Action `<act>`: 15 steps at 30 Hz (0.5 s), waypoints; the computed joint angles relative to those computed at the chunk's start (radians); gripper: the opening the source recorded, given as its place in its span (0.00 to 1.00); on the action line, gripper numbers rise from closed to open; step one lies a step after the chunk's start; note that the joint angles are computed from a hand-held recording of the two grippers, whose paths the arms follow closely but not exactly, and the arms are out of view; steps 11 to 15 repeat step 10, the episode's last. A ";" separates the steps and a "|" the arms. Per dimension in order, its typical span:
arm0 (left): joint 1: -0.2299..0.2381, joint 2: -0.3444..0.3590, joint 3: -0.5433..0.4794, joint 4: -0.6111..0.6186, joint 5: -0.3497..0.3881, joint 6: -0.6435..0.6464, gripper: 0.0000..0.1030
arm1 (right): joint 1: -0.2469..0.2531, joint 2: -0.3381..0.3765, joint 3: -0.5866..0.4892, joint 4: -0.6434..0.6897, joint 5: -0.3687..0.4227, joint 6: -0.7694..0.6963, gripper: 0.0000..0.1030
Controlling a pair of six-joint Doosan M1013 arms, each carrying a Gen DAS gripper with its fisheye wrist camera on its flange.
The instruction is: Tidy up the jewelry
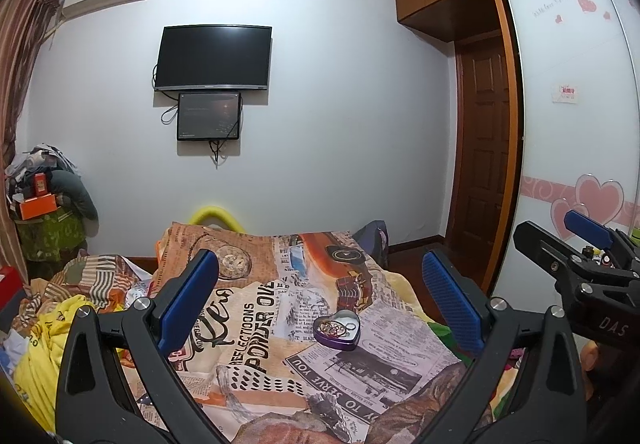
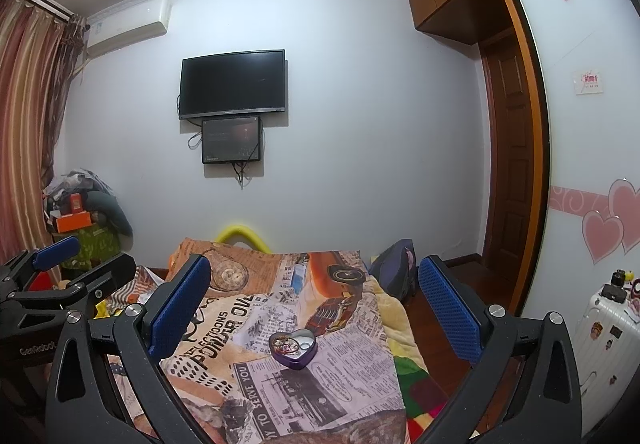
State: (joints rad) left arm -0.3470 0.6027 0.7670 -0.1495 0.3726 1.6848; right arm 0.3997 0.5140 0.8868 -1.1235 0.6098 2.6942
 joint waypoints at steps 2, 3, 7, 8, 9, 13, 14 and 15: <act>0.000 0.003 -0.004 0.001 0.004 0.000 0.99 | 0.000 0.002 -0.003 0.005 0.003 -0.002 1.00; -0.001 0.005 -0.008 0.007 0.007 -0.005 0.99 | -0.001 0.003 -0.004 0.008 0.003 -0.003 1.00; 0.001 0.018 -0.027 0.023 0.023 -0.024 0.99 | -0.004 0.010 -0.015 0.029 0.013 -0.019 1.00; 0.002 0.023 -0.034 0.022 0.029 -0.024 0.99 | -0.005 0.013 -0.020 0.037 0.016 -0.025 1.00; 0.002 0.028 -0.042 0.025 0.037 -0.028 0.99 | -0.006 0.015 -0.023 0.044 0.019 -0.030 1.00; 0.003 0.036 -0.053 0.029 0.047 -0.033 0.99 | -0.007 0.019 -0.029 0.058 0.024 -0.041 1.00; 0.003 0.036 -0.053 0.029 0.047 -0.033 0.99 | -0.007 0.019 -0.029 0.058 0.024 -0.041 1.00; 0.003 0.036 -0.053 0.029 0.047 -0.033 0.99 | -0.007 0.019 -0.029 0.058 0.024 -0.041 1.00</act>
